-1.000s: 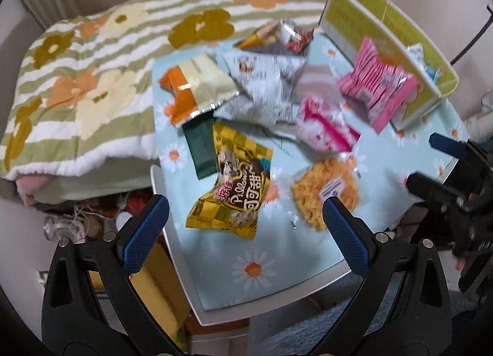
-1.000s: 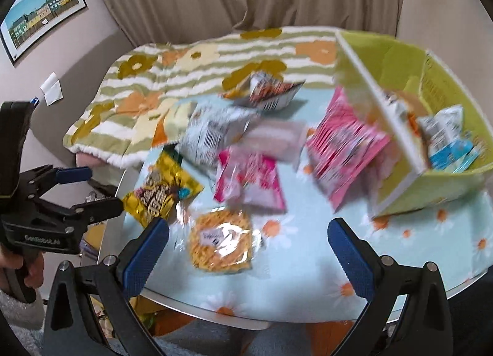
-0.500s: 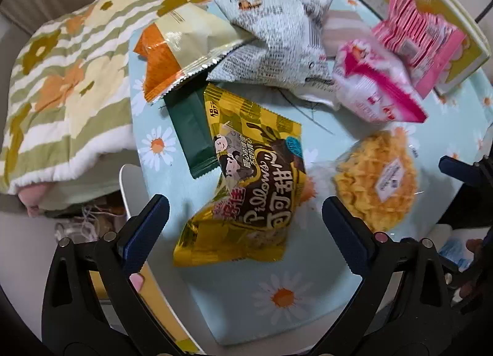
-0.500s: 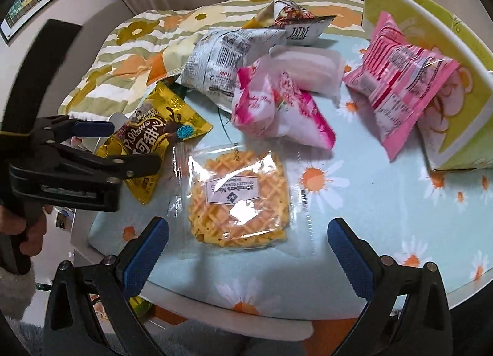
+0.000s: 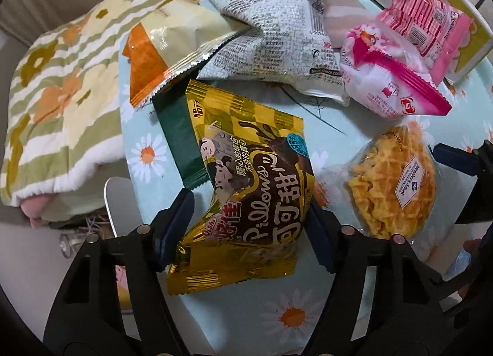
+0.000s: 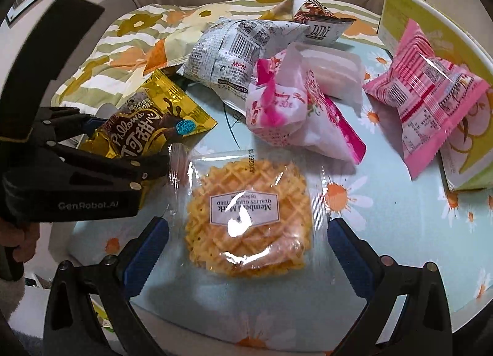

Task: Organize snacks
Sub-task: 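Grasp the gold Pillows bag with left tool while right tool grasps the waffle pack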

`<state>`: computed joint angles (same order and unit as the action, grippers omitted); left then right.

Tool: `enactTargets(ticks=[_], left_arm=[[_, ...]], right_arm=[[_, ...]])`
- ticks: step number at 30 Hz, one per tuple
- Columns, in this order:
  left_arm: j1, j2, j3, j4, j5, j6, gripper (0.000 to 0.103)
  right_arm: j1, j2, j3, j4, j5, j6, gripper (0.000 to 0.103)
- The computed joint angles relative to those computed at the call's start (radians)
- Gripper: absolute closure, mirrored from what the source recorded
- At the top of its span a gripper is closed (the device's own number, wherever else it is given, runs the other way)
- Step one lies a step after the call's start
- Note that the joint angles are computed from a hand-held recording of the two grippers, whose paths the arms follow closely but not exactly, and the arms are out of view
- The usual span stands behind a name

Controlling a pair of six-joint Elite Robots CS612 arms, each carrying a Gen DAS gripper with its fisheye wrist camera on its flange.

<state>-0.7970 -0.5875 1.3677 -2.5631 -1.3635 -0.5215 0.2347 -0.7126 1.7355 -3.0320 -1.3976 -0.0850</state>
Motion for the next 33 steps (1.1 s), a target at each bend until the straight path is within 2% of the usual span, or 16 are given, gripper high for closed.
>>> enactTargets(ticks=[11,20,22,24,28,33], left_arm=[[0.01,-0.012,0.02,-0.029,-0.019,-0.025,0.042],[0.012,-0.035,0.059,-0.063,-0.025,-0.066,0.042],[0.011,-0.042,0.069,-0.071,-0.023,-0.078,0.042],[0.011,-0.049,0.081,-0.081,-0.022,-0.092,0.042],[0.01,-0.064,0.102,-0.096,-0.014,-0.115,0.042],[0.007,-0.078,0.119,-0.108,-0.004,-0.128,0.042]], right_arm=[[0.016,0.019,-0.025,0.002,-0.048,-0.031,0.0],[0.019,0.033,-0.035,-0.013,-0.031,-0.051,0.001],[0.014,0.035,-0.034,-0.011,0.0,-0.049,0.007],[0.018,0.035,-0.031,-0.022,0.0,-0.064,0.011],[0.017,0.029,-0.026,-0.03,0.029,-0.088,0.028],[0.014,0.021,-0.028,-0.011,0.062,-0.086,0.034]])
